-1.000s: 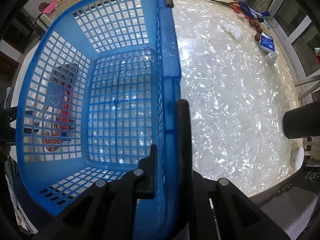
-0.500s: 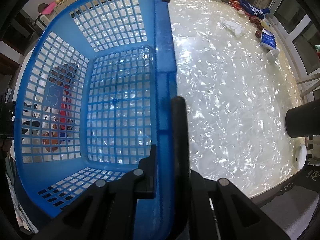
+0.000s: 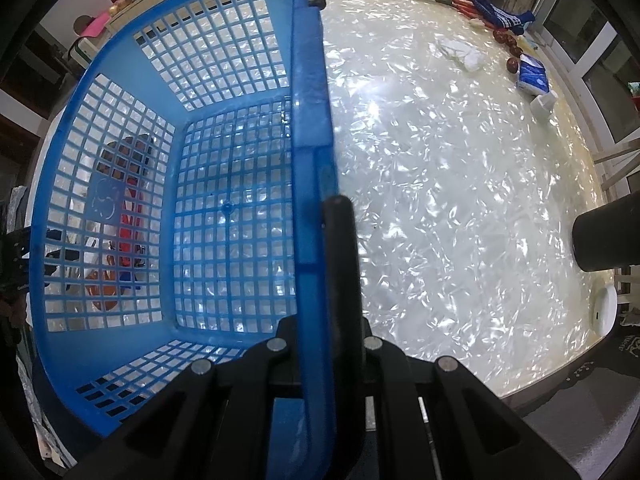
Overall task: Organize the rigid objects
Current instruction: 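Lift the remote with the left gripper and release it into the basket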
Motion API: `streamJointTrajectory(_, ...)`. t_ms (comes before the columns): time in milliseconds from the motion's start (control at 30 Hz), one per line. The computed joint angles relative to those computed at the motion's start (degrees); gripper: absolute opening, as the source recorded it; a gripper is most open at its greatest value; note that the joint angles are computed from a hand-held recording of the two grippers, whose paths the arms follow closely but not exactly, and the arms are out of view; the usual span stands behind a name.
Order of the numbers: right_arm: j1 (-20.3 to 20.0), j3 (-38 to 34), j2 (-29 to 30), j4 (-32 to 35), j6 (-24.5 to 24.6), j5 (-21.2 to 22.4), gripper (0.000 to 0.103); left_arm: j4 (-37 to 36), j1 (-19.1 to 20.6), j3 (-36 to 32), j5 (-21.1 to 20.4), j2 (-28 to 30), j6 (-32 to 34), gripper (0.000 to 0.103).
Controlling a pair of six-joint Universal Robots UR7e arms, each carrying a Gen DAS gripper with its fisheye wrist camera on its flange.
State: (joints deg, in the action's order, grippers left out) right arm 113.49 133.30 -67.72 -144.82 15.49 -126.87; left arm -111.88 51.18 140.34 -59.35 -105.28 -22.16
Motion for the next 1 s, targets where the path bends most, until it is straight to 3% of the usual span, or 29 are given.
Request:
streamJointTrajectory(333,1.6,0.4,-2.1,0.5,1.1,-0.1,0.007,9.9,-9.3,-1.4,1.4,-9.8,-11.7,0.053)
streamJointTrajectory(533,2.8,0.4,-2.8,0.8,1.3,-0.4,0.007,15.1,-15.5,-4.0,1.0,-12.1,-17.6,0.053)
streamJointTrajectory(733,2.8,1.1,-2.7,-1.1,-0.3,-0.7,0.006,15.4,-21.4,-7.2,1.0,-9.5,-20.9,0.053)
streamJointTrajectory(1000,2.4,1.5,-2.0,-4.8,-2.6,-0.2,0.005,3.5,-24.0,-10.6,-1.3,2.6,-15.3,0.053)
